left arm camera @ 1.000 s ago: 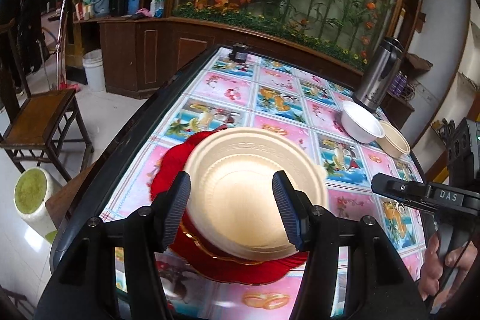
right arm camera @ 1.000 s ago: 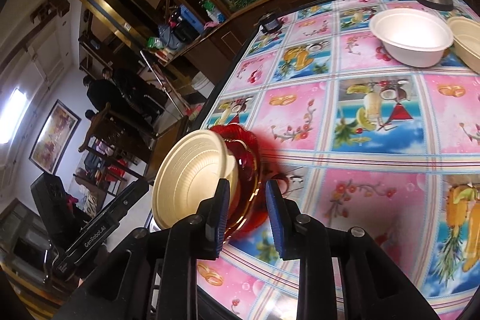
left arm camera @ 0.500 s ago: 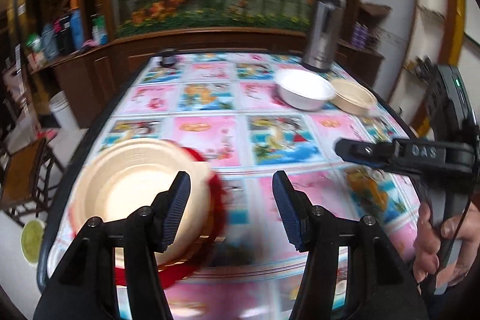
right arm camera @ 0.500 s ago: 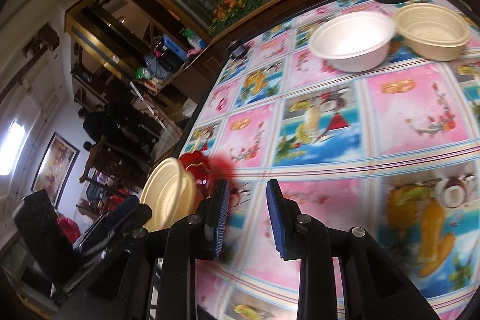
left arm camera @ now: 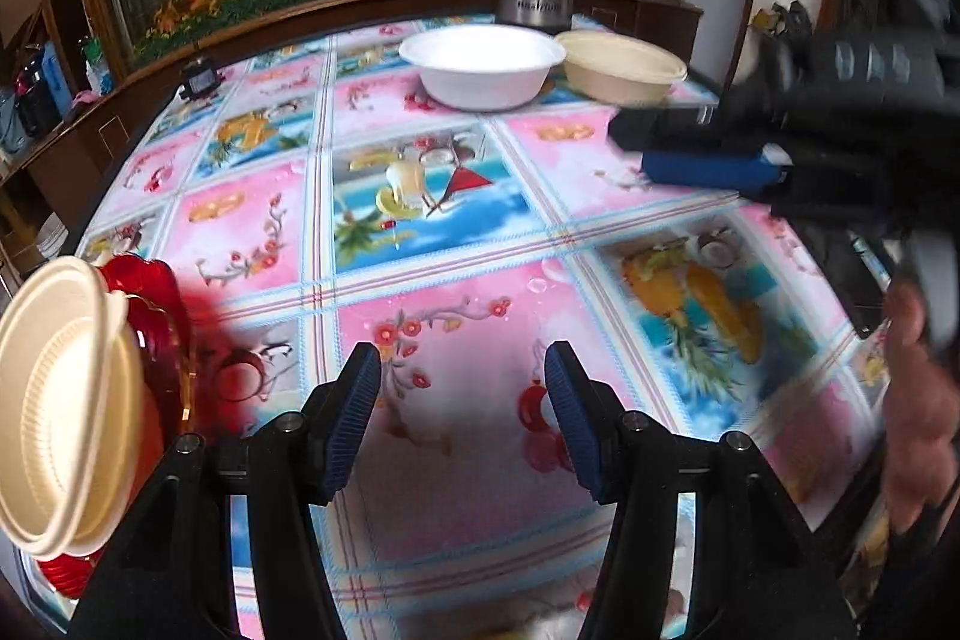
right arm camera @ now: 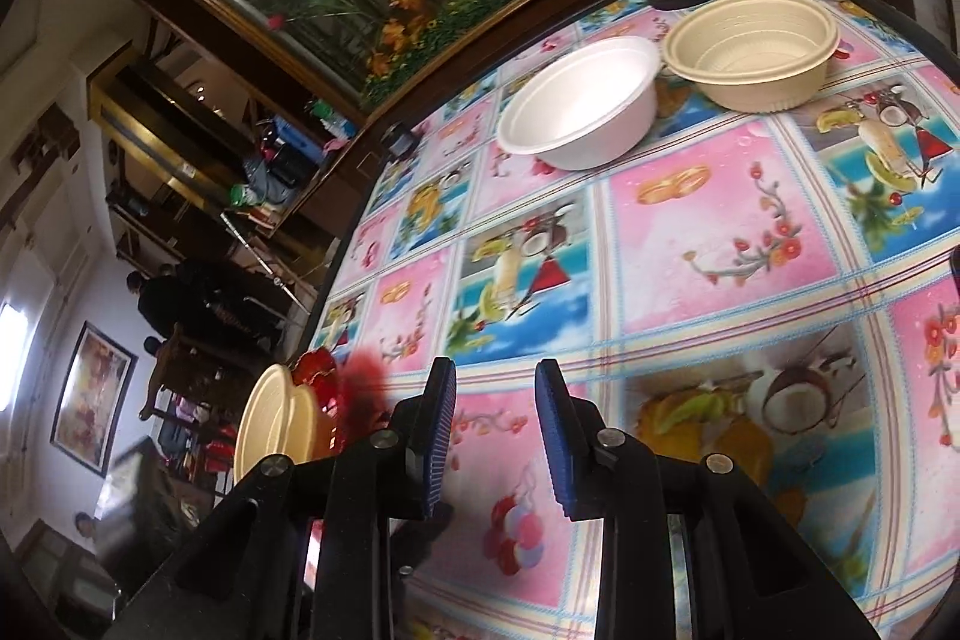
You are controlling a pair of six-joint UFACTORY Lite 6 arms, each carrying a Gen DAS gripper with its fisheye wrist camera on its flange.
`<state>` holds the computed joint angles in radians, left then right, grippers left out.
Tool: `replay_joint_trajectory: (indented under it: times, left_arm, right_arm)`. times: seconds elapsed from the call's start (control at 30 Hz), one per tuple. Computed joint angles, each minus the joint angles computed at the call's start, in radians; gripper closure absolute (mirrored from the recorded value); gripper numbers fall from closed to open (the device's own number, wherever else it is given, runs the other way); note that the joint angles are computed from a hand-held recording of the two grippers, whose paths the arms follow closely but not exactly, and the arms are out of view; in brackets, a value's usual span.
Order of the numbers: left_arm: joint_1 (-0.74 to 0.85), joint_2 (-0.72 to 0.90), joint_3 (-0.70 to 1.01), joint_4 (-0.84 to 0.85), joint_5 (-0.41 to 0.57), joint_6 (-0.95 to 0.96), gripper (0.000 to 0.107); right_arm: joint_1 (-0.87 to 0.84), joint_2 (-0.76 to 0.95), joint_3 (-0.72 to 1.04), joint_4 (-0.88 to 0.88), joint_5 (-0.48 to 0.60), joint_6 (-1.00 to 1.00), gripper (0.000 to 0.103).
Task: Organize plates and bowls
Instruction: 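Grasp a small white foam plate with the right gripper and lift it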
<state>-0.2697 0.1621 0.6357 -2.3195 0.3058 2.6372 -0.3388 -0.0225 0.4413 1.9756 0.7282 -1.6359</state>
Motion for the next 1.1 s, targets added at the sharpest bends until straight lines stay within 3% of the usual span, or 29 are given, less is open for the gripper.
replay_joint_trajectory:
  times: [0.2, 0.37, 0.7, 0.73, 0.83, 0.97, 1.1]
  left_arm:
    - [0.004, 0.033, 0.026, 0.042, 0.017, -0.042, 0.051]
    - [0.027, 0.052, 0.057, 0.127, 0.024, -0.118, 0.051]
    - [0.067, 0.097, 0.132, 0.276, 0.036, -0.259, 0.051]
    - [0.072, 0.103, 0.14, 0.29, 0.038, -0.271, 0.051]
    - [0.087, 0.112, 0.153, 0.318, 0.041, -0.298, 0.051]
    - [0.106, 0.11, 0.161, 0.383, 0.053, -0.362, 0.051]
    - [0.136, 0.073, 0.137, 0.459, 0.082, -0.426, 0.051]
  right_arm:
    - [-0.027, 0.136, 0.222, -0.059, -0.124, 0.082, 0.067]
    - [-0.051, 0.377, 0.508, -0.137, -0.187, 0.218, 0.067]
    - [-0.025, 0.793, 1.038, -0.47, -0.268, 0.686, 0.067]
    - [-0.014, 0.817, 1.076, -0.539, -0.283, 0.749, 0.072]
    - [0.006, 0.798, 1.059, -0.614, -0.309, 0.801, 0.092]
    - [-0.003, 0.668, 0.891, -0.532, -0.282, 0.663, 0.097]
    - [-0.042, 0.497, 0.64, -0.457, -0.18, 0.489, 0.097]
